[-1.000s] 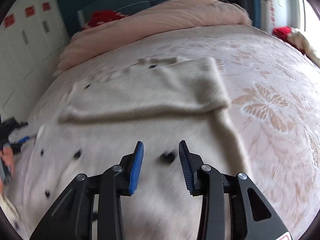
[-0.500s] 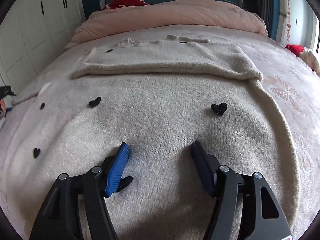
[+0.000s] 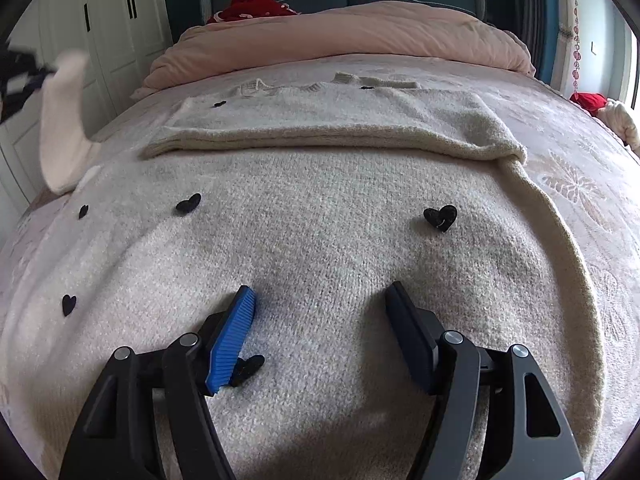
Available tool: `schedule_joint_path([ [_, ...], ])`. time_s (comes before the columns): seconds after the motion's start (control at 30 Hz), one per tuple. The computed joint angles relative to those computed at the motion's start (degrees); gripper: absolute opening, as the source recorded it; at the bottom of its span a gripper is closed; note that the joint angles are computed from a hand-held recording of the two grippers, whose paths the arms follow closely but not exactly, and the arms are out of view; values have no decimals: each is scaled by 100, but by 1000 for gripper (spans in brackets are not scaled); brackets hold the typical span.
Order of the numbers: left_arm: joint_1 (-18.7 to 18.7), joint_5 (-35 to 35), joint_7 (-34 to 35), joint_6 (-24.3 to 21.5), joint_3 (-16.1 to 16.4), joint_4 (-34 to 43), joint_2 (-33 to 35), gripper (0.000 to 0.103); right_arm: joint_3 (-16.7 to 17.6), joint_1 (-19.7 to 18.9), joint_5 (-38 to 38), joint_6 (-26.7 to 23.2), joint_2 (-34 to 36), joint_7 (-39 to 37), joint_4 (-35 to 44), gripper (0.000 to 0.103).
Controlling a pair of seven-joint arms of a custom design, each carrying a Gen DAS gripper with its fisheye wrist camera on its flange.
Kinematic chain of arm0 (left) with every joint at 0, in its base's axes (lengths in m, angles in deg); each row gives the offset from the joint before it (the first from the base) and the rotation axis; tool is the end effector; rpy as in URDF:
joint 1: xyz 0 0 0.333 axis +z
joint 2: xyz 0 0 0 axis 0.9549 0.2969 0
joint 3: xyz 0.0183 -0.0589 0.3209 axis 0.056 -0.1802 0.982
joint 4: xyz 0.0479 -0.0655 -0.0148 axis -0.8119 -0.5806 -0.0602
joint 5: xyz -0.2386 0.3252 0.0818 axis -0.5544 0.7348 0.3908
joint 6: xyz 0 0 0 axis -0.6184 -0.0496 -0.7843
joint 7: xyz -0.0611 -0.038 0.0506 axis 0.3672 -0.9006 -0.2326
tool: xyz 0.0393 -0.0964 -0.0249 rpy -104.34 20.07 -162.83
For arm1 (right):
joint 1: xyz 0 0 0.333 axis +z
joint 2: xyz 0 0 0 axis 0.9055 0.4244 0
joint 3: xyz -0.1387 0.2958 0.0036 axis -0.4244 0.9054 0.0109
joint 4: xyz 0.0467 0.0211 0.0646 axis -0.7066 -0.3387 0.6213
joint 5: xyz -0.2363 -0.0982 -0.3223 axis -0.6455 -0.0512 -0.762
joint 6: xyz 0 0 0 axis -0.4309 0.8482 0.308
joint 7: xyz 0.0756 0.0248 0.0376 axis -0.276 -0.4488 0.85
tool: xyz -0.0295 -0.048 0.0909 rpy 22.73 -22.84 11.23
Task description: Fold small clothes
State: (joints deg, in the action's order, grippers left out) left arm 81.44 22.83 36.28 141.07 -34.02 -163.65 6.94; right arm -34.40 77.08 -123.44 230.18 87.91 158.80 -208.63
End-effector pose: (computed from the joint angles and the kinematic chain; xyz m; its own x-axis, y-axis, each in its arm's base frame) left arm 0.7242 -0.0314 0.6067 0.0056 -0.8391 0.5440 -0.6029 -0.4368 -0.6676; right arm 0.5251 0.1980 0.4201 -0.0522 -0.9959 -0.0743 -0.7455 0.0883 -0.6607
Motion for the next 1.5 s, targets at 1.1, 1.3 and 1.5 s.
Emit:
schedule_joint_path([
  [1.1,300,-2670,-960,258,-303,-1073,332,32,-72,103,6267,-1050,2264,-4408,3489,6],
  [1.3,317,-3633,530,178,-507,-819,199,29,-191,78,6495,400,1783,-4853,3407,6],
  [1.5,-103,-2845,-569,-200,-245,-944,350,32,-982,182,5442,-710,2084,-3691,3396,6],
])
